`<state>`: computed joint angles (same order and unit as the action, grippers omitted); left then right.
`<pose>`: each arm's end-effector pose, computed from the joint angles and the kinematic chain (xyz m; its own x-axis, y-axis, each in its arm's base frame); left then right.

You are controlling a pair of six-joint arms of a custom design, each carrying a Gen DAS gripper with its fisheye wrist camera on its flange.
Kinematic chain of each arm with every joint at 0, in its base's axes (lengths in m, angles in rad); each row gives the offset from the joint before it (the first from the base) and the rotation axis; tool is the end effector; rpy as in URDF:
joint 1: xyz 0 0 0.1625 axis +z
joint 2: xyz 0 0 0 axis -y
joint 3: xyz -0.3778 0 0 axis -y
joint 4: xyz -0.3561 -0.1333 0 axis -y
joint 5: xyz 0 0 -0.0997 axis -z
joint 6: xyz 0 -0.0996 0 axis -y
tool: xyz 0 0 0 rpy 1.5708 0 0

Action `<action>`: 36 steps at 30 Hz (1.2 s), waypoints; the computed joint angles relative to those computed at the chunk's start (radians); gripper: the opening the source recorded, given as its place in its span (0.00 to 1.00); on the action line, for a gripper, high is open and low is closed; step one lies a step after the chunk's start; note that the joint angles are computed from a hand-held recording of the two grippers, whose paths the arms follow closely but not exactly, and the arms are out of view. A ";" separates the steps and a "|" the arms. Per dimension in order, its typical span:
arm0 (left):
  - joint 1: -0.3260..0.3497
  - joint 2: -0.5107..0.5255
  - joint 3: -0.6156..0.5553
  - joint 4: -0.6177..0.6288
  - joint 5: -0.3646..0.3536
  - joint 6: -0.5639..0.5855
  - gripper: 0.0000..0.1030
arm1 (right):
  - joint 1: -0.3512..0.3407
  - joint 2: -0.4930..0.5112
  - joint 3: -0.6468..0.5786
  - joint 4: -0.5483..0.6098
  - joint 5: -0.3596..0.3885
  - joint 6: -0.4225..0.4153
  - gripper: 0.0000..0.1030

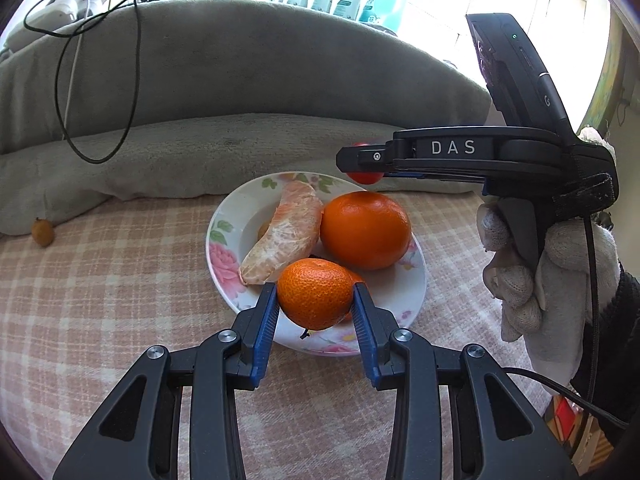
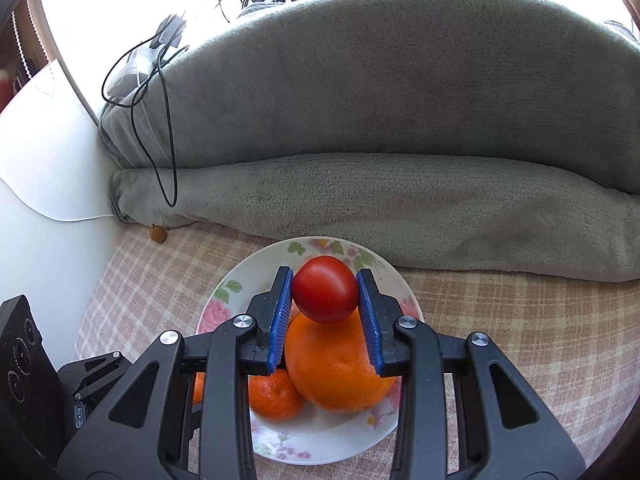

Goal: Organize fruits
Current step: 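Carry the mandarin and tomato over the plate and release both, then lift both open tools away from the plate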

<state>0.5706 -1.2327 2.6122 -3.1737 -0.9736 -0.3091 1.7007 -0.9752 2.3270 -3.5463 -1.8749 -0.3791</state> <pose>-0.1574 -0.3259 0.1111 -0.7750 0.4386 -0.4550 0.6140 0.6930 -0.3779 0.1578 -0.4087 0.1087 -0.8610 -0.2516 0.4419 -0.4562 0.7662 -0.4526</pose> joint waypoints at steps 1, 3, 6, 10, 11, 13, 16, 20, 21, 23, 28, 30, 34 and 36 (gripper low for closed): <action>0.001 0.001 -0.002 0.000 -0.001 0.003 0.34 | 0.001 0.002 -0.002 0.000 -0.001 0.000 0.33; -0.002 0.001 -0.002 -0.001 0.000 0.003 0.34 | 0.002 0.006 -0.005 -0.001 -0.003 0.000 0.33; -0.003 0.012 -0.004 -0.010 0.000 0.006 0.35 | 0.004 0.007 -0.006 -0.002 -0.002 -0.001 0.33; -0.003 0.006 -0.003 -0.005 -0.001 0.011 0.35 | 0.006 0.009 -0.005 -0.006 -0.004 -0.003 0.33; -0.003 0.007 -0.004 -0.005 -0.002 0.013 0.35 | 0.007 0.009 -0.005 -0.007 -0.003 -0.004 0.33; -0.001 0.006 -0.004 -0.004 -0.004 0.013 0.35 | 0.009 0.010 -0.005 -0.009 -0.006 -0.004 0.33; 0.000 0.010 -0.004 -0.021 -0.007 0.019 0.46 | 0.013 0.010 -0.002 -0.017 -0.009 -0.007 0.49; -0.005 0.005 -0.003 -0.022 0.001 0.020 0.52 | 0.021 0.006 0.005 -0.032 -0.009 -0.007 0.55; -0.005 0.003 -0.002 -0.023 0.003 0.020 0.52 | 0.023 0.005 0.006 -0.034 -0.009 -0.007 0.56; -0.004 0.001 -0.002 -0.024 0.003 0.022 0.52 | 0.028 0.004 0.010 -0.046 -0.012 -0.009 0.64; -0.010 -0.005 0.006 -0.031 0.009 0.018 0.59 | 0.047 0.007 0.017 -0.075 -0.022 -0.017 0.81; -0.012 -0.012 0.011 -0.030 0.011 0.018 0.63 | 0.052 0.006 0.019 -0.080 -0.022 -0.019 0.85; -0.010 -0.005 0.019 -0.053 0.019 0.019 0.71 | 0.062 0.006 0.020 -0.085 -0.030 -0.018 0.87; -0.013 -0.008 0.022 -0.051 0.024 0.013 0.72 | 0.064 0.006 0.023 -0.090 -0.031 -0.015 0.88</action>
<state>0.5572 -1.2404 2.6343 -3.2248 -0.9495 -0.2959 1.7652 -0.9692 2.3498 -3.6363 -1.9055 -0.3946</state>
